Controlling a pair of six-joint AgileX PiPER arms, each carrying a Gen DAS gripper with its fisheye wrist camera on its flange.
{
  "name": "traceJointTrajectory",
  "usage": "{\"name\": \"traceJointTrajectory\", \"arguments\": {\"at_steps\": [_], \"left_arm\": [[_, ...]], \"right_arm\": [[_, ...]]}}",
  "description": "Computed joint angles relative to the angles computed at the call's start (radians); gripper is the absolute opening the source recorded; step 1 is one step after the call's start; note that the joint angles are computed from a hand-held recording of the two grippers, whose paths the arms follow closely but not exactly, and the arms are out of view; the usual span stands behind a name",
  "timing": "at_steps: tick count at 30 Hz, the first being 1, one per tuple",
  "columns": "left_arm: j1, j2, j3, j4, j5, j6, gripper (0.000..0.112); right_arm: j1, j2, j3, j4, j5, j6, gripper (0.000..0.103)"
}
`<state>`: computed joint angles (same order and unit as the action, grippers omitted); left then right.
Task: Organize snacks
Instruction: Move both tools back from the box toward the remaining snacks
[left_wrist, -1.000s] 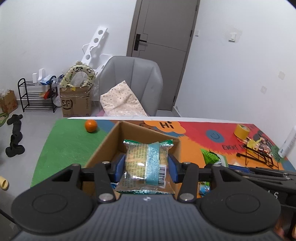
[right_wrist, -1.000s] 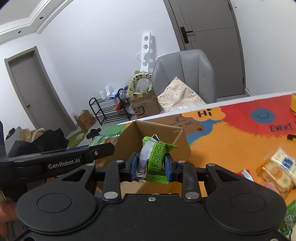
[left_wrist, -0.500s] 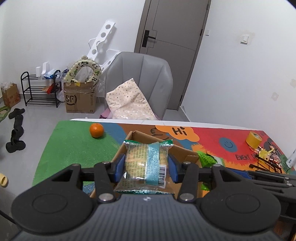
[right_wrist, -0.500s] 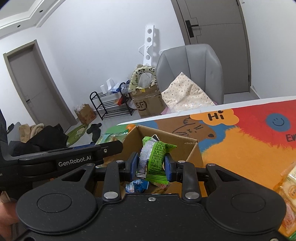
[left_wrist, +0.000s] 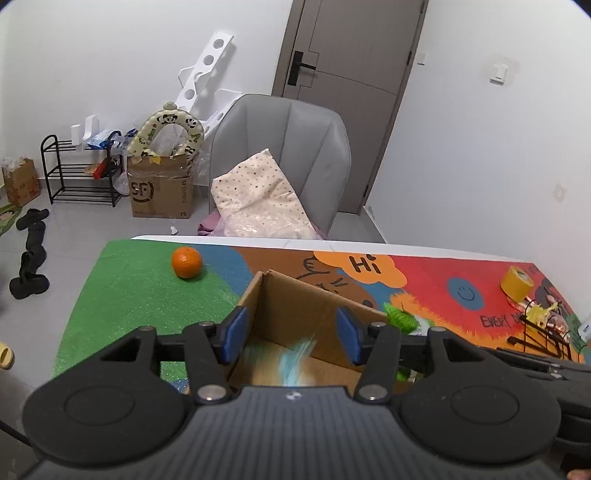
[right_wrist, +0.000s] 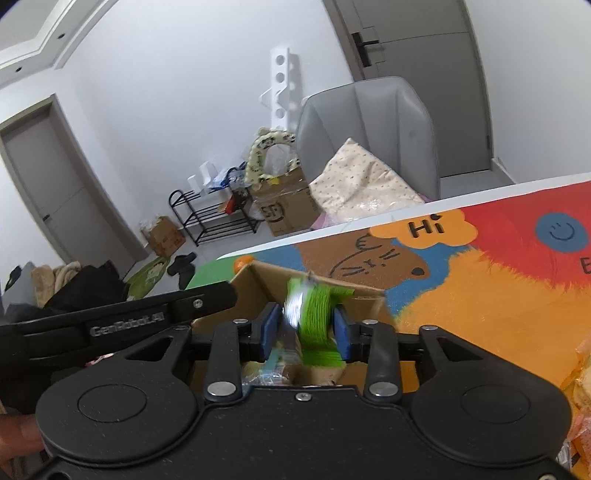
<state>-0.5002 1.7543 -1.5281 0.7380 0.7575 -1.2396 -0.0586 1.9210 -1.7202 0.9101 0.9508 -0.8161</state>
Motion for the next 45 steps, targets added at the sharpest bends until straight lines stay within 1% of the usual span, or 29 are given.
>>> {"name": "traceJointTrajectory", "arguments": {"at_steps": [2,4,6,8,10,12,15,18,20,22,25,30,32,36,45], "left_arm": [[-0.005,-0.009,0.01,0.007,0.003,-0.015,0.059],[-0.017,-0.017,0.018,0.014,0.013,-0.027,0.065],[-0.032,-0.027,0.026,0.015,0.025,-0.036,0.068],[-0.046,-0.036,0.032,0.025,0.036,-0.048,0.072],[-0.072,-0.049,0.049,0.055,0.055,-0.083,0.079],[-0.101,-0.061,0.066,0.083,0.077,-0.122,0.081],[-0.14,-0.073,0.081,0.106,0.109,-0.17,0.083],[-0.183,-0.083,0.102,0.14,0.129,-0.226,0.085],[-0.204,-0.09,0.115,0.152,0.13,-0.244,0.086],[-0.231,-0.09,0.124,0.171,0.143,-0.267,0.087],[-0.269,-0.083,0.12,0.19,0.169,-0.286,0.088],[-0.327,-0.09,0.138,0.231,0.188,-0.345,0.091],[-0.346,-0.089,0.137,0.229,0.196,-0.354,0.091],[-0.386,-0.091,0.149,0.243,0.217,-0.393,0.095],[-0.46,-0.083,0.157,0.261,0.251,-0.452,0.096]], "right_arm": [[-0.014,-0.008,0.01,0.011,0.017,-0.006,0.038],[-0.034,-0.03,0.04,0.026,0.023,-0.017,0.039],[-0.056,-0.048,0.065,0.036,0.027,-0.035,0.04],[-0.08,-0.07,0.097,0.049,0.032,-0.064,0.045],[-0.109,-0.091,0.129,0.066,0.04,-0.092,0.048],[-0.137,-0.103,0.152,0.078,0.055,-0.113,0.05],[-0.167,-0.115,0.176,0.087,0.068,-0.142,0.051],[-0.203,-0.138,0.219,0.112,0.073,-0.177,0.056],[-0.227,-0.152,0.247,0.132,0.082,-0.203,0.064],[-0.245,-0.171,0.28,0.144,0.076,-0.238,0.068],[-0.277,-0.186,0.31,0.161,0.085,-0.272,0.077],[-0.333,-0.212,0.344,0.162,0.102,-0.308,0.085],[-0.362,-0.222,0.357,0.177,0.117,-0.337,0.092],[-0.409,-0.237,0.386,0.185,0.132,-0.381,0.095],[-0.491,-0.24,0.419,0.18,0.152,-0.434,0.103]]}}
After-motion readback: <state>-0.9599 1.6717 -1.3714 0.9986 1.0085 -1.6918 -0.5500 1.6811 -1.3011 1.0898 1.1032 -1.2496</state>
